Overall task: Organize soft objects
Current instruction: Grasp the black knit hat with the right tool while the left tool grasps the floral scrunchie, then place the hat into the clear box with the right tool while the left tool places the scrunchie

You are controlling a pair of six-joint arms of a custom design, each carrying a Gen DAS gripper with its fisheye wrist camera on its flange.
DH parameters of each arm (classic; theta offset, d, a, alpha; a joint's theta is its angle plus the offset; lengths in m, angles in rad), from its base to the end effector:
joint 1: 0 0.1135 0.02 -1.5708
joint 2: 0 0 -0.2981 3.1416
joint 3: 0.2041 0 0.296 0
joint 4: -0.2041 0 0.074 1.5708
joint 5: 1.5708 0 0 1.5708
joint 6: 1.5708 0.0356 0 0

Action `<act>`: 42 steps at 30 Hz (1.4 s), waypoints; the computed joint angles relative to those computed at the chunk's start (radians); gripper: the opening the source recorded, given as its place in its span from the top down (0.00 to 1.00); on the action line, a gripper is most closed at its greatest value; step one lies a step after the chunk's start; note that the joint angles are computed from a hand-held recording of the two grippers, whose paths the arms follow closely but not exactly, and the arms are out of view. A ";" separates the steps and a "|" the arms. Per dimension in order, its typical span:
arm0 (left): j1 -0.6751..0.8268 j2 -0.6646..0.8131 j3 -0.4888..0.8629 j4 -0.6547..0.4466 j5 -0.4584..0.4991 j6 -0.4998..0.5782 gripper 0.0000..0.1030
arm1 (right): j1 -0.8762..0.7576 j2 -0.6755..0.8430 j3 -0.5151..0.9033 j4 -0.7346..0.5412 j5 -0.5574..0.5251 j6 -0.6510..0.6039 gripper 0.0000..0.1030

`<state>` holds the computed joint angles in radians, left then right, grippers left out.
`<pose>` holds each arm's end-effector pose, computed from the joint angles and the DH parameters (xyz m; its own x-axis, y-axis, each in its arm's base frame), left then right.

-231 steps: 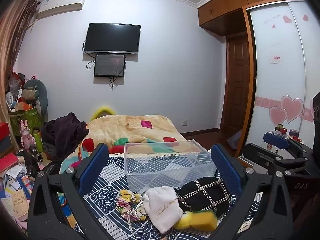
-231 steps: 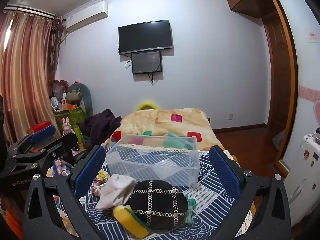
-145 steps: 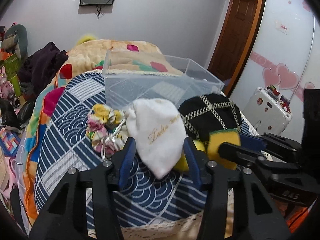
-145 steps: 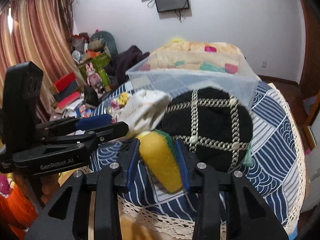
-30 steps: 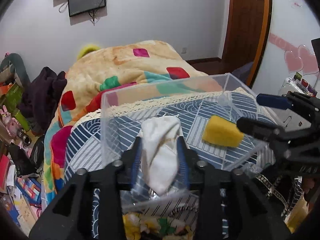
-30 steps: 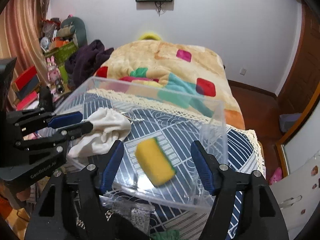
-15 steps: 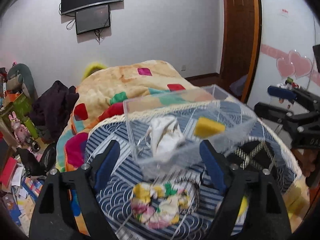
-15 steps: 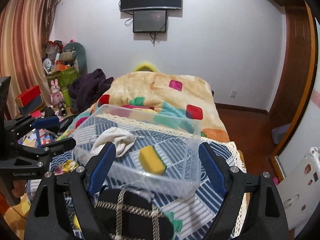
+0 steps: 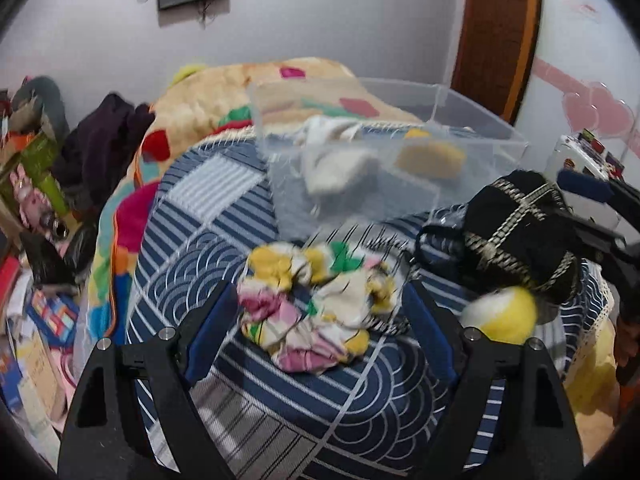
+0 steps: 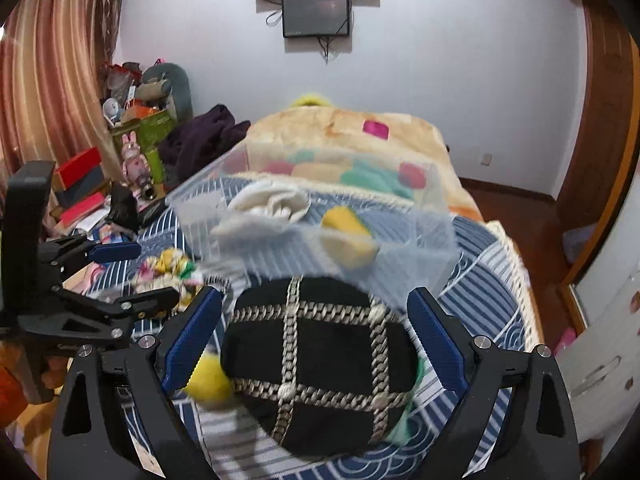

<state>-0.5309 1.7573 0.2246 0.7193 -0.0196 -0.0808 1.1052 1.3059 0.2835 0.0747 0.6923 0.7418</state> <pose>0.1914 -0.1116 0.0394 -0.6645 0.2966 -0.6859 0.4424 0.8959 -0.0413 0.1116 0.1716 0.1028 -0.6205 -0.0766 -0.7804 -0.1375 0.9904 0.0121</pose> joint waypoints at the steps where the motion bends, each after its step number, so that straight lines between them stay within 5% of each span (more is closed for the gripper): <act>1: 0.002 0.013 -0.003 0.015 -0.003 -0.007 0.18 | 0.000 0.022 -0.001 0.011 -0.007 0.007 0.09; 11: 0.047 0.086 -0.019 0.104 -0.027 -0.009 0.18 | 0.014 0.048 -0.060 0.002 -0.007 0.145 0.10; 13: 0.056 0.092 -0.020 0.112 -0.005 -0.012 0.30 | 0.019 0.028 -0.081 0.013 -0.013 0.156 0.13; 19: 0.042 0.081 -0.025 0.115 0.033 -0.003 0.66 | 0.060 0.001 -0.106 0.018 -0.004 0.199 0.46; 24: 0.007 0.033 -0.051 0.102 0.012 -0.007 0.79 | 0.079 -0.057 -0.122 -0.005 0.007 0.216 0.60; 42: -0.019 -0.464 -0.113 -0.150 -0.001 0.001 0.79 | 0.142 -0.503 -0.111 -0.323 0.168 0.184 0.66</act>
<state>-0.5496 1.2929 0.1119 0.5693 -0.0202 -0.0796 1.2471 0.8026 0.1722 -0.2481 0.8603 0.9263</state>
